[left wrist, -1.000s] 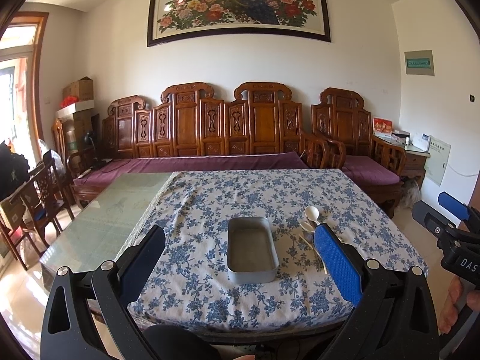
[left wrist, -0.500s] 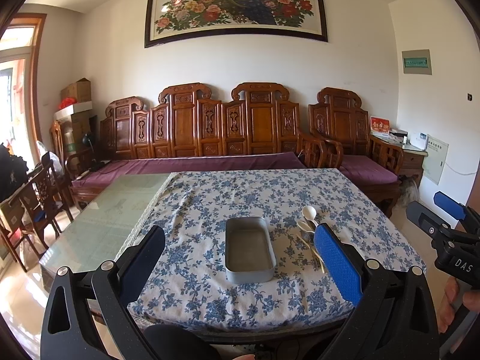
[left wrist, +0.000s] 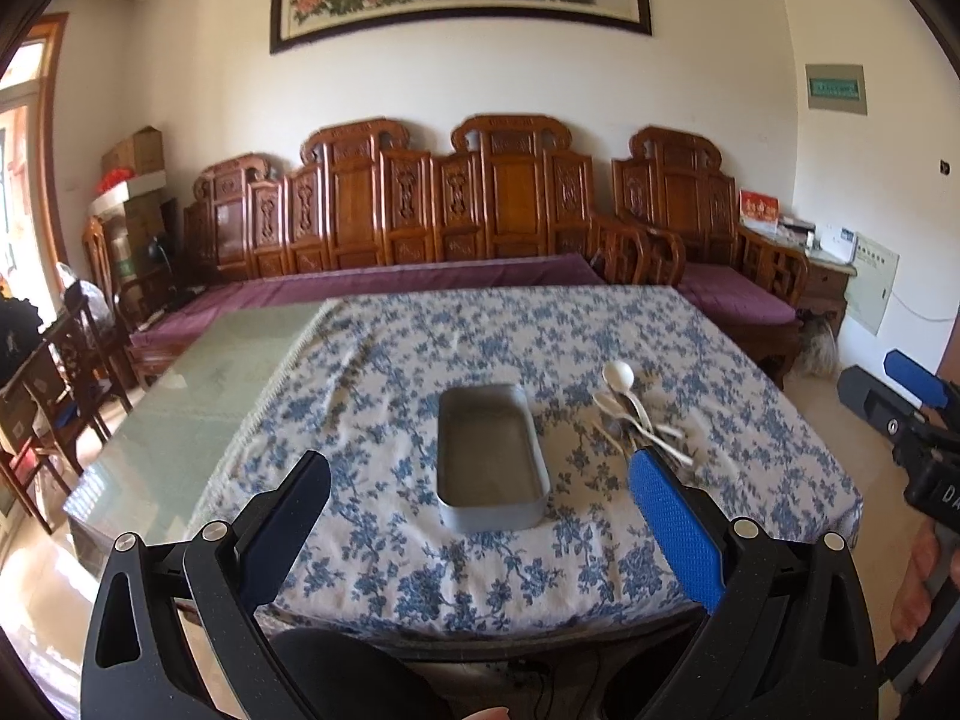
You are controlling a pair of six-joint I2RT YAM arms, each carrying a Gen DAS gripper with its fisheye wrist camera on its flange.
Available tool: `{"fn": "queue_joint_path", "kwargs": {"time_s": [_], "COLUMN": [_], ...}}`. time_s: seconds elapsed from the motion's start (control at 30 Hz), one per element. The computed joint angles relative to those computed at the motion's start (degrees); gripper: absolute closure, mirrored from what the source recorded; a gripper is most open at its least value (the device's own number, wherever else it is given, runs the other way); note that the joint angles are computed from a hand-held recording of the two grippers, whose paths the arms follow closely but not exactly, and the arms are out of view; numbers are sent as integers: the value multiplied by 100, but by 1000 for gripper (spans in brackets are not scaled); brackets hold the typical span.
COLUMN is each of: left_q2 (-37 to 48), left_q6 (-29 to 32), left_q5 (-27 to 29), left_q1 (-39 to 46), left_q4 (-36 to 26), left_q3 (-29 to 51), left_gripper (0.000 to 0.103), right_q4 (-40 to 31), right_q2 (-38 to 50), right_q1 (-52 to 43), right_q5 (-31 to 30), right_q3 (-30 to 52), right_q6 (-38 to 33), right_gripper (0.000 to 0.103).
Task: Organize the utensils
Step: 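Move the left tool toward the utensil cup, aiming at a metal spoon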
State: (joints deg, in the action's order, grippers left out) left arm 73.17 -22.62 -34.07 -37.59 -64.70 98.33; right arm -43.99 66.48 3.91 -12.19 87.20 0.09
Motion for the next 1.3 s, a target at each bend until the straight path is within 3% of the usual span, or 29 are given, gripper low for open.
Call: {"fn": "queue_joint_path", "kwargs": {"time_s": [0.13, 0.3, 0.57, 0.83, 1.07, 1.3], "left_q2": [135, 452, 1228, 2011, 2928, 4149], "left_q6": [136, 366, 750, 897, 987, 1002], "left_q5": [327, 685, 1319, 2051, 2559, 2943], "left_q1": [208, 399, 731, 902, 1007, 1011], "left_q4": [229, 498, 830, 1217, 1205, 1017], "left_q3": [-197, -245, -92, 109, 715, 1755], "left_gripper": [6, 6, 6, 7, 18, 37], "right_q4": [109, 114, 36, -234, -220, -343], "right_q2": [329, 918, 2149, 3266, 3959, 4452], "right_q1": [-148, -328, -741, -1007, -1138, -1186], "right_q5": [-110, -299, -666, -755, -842, -882], "right_q3": [-27, 185, 940, 1697, 1829, 1942], "right_q6": [-251, -516, -976, -1519, -1612, -1676], "right_gripper": [7, 18, 18, 37, 44, 52]}}
